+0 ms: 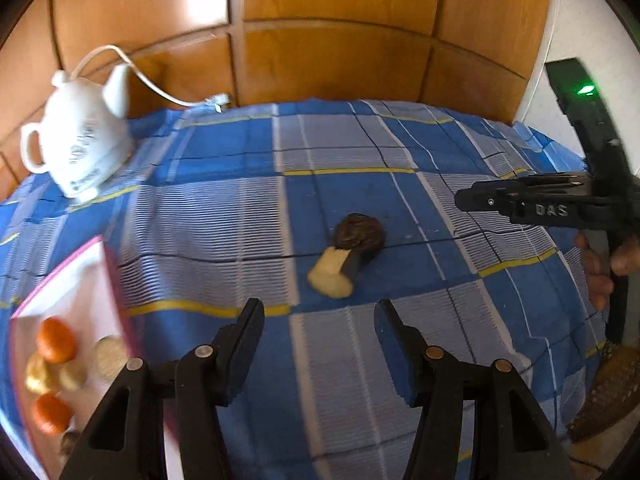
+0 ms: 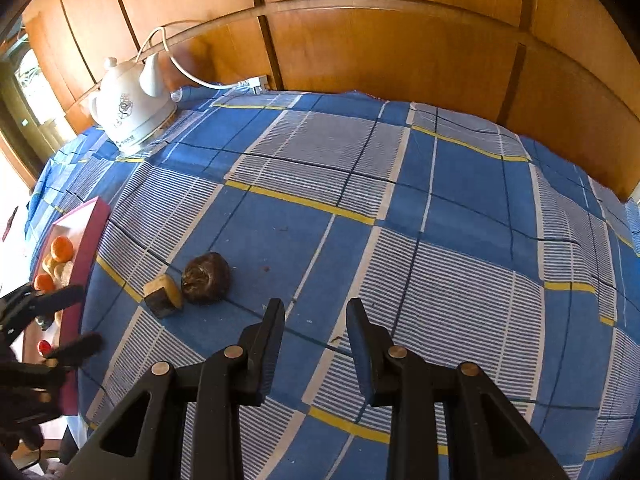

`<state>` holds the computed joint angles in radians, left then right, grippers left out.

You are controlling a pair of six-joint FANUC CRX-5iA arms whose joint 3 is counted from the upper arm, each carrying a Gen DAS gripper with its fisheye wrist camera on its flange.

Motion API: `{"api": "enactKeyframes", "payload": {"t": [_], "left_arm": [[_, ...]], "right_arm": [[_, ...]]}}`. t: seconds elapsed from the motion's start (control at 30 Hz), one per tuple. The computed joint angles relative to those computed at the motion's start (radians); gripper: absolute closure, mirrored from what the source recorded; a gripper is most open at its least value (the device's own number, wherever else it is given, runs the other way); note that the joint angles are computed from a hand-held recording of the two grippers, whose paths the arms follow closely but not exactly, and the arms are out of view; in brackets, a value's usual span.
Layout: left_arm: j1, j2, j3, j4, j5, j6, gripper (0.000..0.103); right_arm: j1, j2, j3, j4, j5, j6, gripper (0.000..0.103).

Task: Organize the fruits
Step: 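Grasp the cut dark-skinned piece with the left tool while the right tool approaches the dark round fruit, then lift the cut piece with the left tool while the right tool closes on the dark round fruit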

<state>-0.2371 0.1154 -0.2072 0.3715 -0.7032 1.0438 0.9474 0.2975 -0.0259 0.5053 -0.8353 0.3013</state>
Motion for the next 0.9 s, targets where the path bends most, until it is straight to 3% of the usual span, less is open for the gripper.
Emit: {"api": "enactKeyframes", "payload": {"t": [0.37, 0.4, 0.47, 0.9], "left_arm": [[-0.024, 0.152, 0.117, 0.044, -0.043, -0.008, 0.046], [-0.022, 0.165, 0.127, 0.053, -0.058, -0.008, 0.048], [-0.021, 0.175, 0.128, 0.064, -0.069, -0.015, 0.063], [0.009, 0.048, -0.028, 0.131, -0.02, -0.01, 0.064]], "right_arm": [[-0.006, 0.001, 0.017, -0.042, 0.035, 0.023, 0.071], [-0.007, 0.002, 0.02, -0.045, 0.034, 0.027, 0.071], [-0.005, 0.006, 0.024, -0.045, 0.029, 0.032, 0.071], [-0.004, 0.026, 0.047, -0.086, 0.011, 0.073, 0.071]]}}
